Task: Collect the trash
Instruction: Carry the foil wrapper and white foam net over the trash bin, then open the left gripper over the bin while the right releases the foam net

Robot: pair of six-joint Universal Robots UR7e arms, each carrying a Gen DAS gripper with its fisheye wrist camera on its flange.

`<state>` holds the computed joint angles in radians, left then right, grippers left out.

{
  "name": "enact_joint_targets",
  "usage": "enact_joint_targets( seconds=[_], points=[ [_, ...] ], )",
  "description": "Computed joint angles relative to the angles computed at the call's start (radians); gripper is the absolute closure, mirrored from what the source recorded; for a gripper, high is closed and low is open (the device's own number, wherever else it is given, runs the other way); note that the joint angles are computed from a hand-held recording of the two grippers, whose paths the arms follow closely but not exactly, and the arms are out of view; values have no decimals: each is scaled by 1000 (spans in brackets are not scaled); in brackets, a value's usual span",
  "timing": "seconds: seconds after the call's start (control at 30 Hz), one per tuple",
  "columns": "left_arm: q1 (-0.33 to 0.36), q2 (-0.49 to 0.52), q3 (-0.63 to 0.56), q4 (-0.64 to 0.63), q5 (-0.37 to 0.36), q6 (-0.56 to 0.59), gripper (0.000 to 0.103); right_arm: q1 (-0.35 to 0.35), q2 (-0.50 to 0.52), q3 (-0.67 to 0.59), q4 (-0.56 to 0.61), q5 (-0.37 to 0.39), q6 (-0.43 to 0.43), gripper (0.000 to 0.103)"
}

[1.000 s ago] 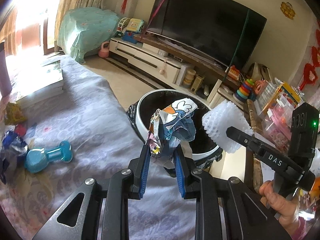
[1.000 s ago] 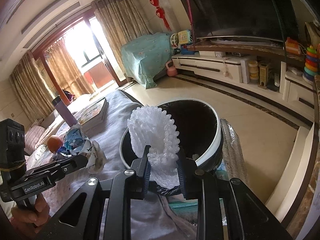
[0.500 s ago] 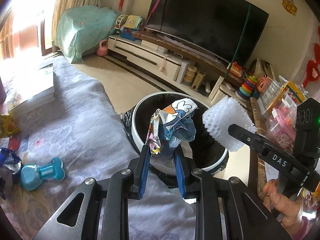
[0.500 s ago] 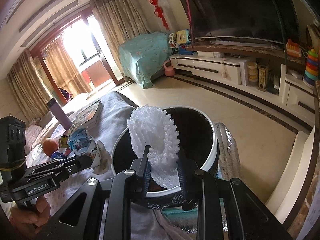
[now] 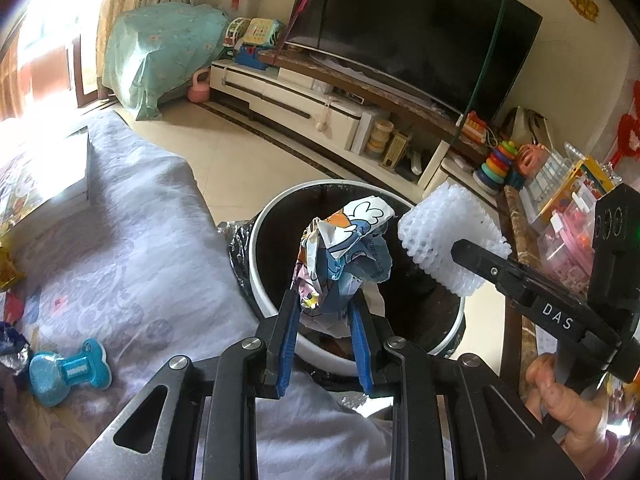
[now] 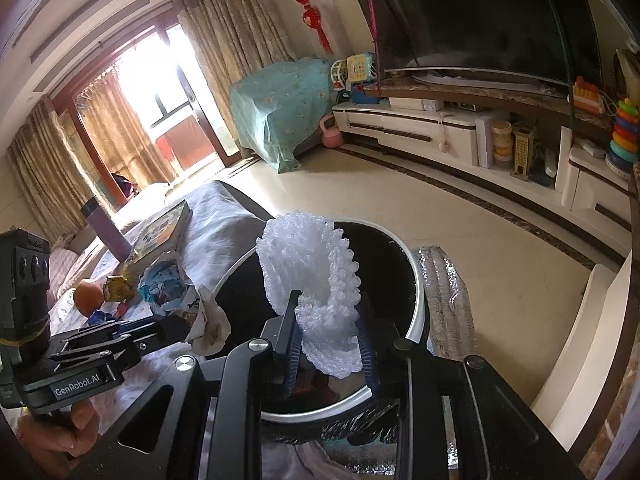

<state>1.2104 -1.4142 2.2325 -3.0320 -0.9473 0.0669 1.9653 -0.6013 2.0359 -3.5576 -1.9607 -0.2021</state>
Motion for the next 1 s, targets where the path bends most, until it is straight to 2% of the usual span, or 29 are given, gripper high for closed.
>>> enact_joint_targets(
  seconds=[0.43, 0.53, 0.6, 0.63, 0.67, 0.7, 1.0],
  points=[
    [7, 49, -41, 10, 0, -2, 78, -16, -5, -27, 52, 1, -8, 75],
    [8, 55, -49, 22, 4, -10, 74, -21, -4, -30, 63, 4, -7, 74],
    [8, 56, -51, 27, 14, -25, 60, -20, -2, -34, 75, 0, -4, 63],
    [7, 59, -53, 18, 16, -29, 53, -22, -2, -35, 80, 3, -1, 47],
    [7, 57, -48, 5, 17, -28, 51, -23, -3, -32, 80, 9, 2, 34],
    [6, 55, -44, -2, 17, -29, 50, -24, -3, -29, 75, 13, 2, 30],
    [-12, -17, 50, -43, 41, -59, 46, -13, -11, 14, 6, 28, 21, 28]
  ],
)
